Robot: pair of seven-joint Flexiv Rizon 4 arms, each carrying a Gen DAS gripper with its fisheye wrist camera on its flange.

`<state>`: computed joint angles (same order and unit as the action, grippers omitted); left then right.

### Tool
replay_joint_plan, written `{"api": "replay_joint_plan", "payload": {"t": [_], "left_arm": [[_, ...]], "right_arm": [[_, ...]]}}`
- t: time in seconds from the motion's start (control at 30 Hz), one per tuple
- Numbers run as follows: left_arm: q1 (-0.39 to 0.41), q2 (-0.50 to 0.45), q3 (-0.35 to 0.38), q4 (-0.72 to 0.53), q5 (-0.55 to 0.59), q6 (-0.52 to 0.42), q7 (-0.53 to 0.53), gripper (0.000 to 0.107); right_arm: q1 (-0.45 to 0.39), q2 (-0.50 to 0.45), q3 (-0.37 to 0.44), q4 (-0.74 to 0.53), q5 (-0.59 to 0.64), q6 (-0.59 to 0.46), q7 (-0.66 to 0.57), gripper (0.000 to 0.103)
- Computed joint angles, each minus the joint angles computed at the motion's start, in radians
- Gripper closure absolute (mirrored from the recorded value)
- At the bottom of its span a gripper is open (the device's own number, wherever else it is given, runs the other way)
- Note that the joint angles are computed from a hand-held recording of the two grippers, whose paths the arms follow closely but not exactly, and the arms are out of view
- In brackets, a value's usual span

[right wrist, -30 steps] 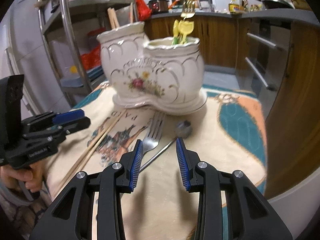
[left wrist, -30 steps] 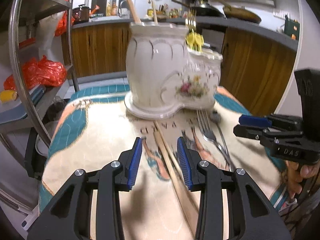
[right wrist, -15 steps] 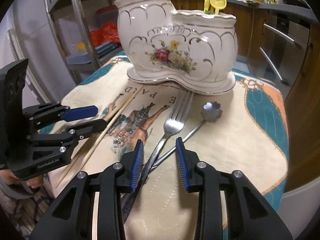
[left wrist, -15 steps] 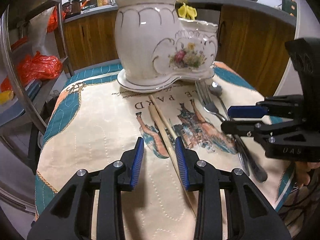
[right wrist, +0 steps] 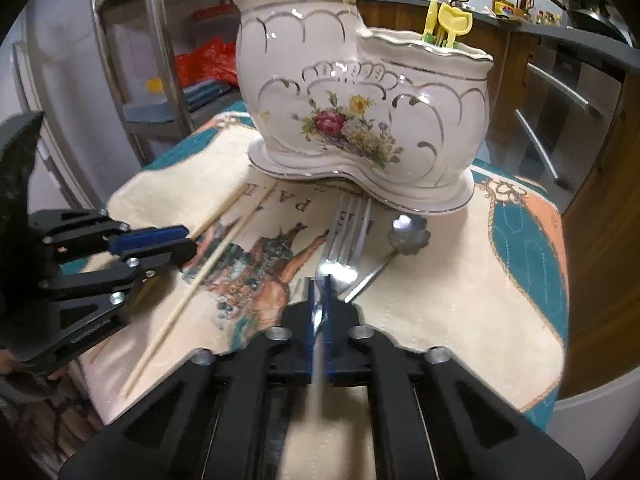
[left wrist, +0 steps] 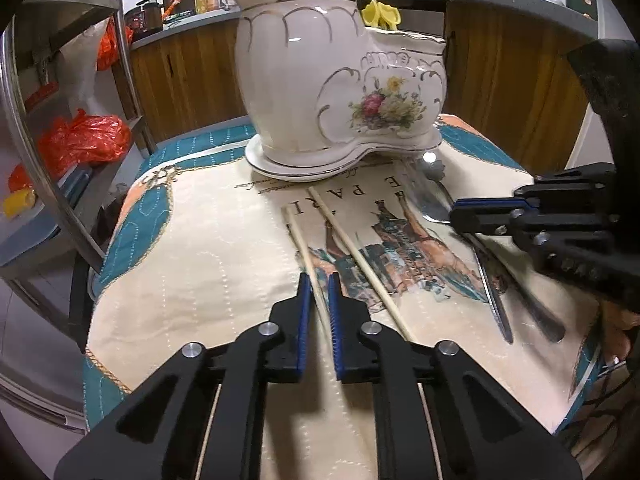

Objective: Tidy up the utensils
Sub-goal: 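Grasp a silver fork with the right gripper while the left grasps another chopstick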

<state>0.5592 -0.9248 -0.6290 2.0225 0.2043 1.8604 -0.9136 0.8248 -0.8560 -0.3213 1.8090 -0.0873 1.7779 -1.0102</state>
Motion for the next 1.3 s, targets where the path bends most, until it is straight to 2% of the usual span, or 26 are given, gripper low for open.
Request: {"api": "replay_joint_plan", "payload": {"t": [0.17,0.37,0.5,0.63,0.73,0.9,1.0,1.2,1.3], "left_arm": [[0.001,0.0,0.003,-0.01,-0.011,-0.01,-0.006,0.1],[0.006,0.006,0.003,-0.018,-0.032,-0.033,-0.01,0.1],[0.012,0.006,-0.002,-0.017,-0.041,-0.039,-0.002,0.1],[0.0,0.01,0.01,-0.016,-0.044,-0.027,0.001,0.1],[0.001,0.01,0.009,-0.015,-0.042,-0.027,0.001,0.1],[0.019,0.007,-0.008,-0.011,-0.04,-0.041,0.009,0.1],[0.03,0.006,-0.019,-0.01,-0.044,-0.054,0.02,0.1],[0.049,0.002,-0.041,-0.005,-0.062,-0.073,0.042,0.1],[0.052,0.003,-0.045,-0.002,-0.069,-0.077,0.049,0.1]], "right_arm": [[0.012,0.024,-0.01,0.04,0.027,0.037,-0.017,0.102],[-0.095,0.06,0.099,0.083,0.053,0.083,-0.033,0.102],[-0.117,0.067,0.117,0.101,0.084,0.1,-0.03,0.1],[-0.162,0.064,0.174,0.085,0.074,0.11,-0.036,0.086],[-0.153,0.059,0.182,0.057,0.04,0.056,-0.05,0.085],[-0.11,0.055,0.146,0.029,-0.039,-0.071,-0.04,0.085],[-0.09,0.073,0.119,0.041,-0.078,-0.116,-0.018,0.09],[-0.116,0.12,0.137,0.089,-0.162,-0.182,0.002,0.091],[-0.163,0.143,0.18,0.086,-0.208,-0.257,0.004,0.091]]}}
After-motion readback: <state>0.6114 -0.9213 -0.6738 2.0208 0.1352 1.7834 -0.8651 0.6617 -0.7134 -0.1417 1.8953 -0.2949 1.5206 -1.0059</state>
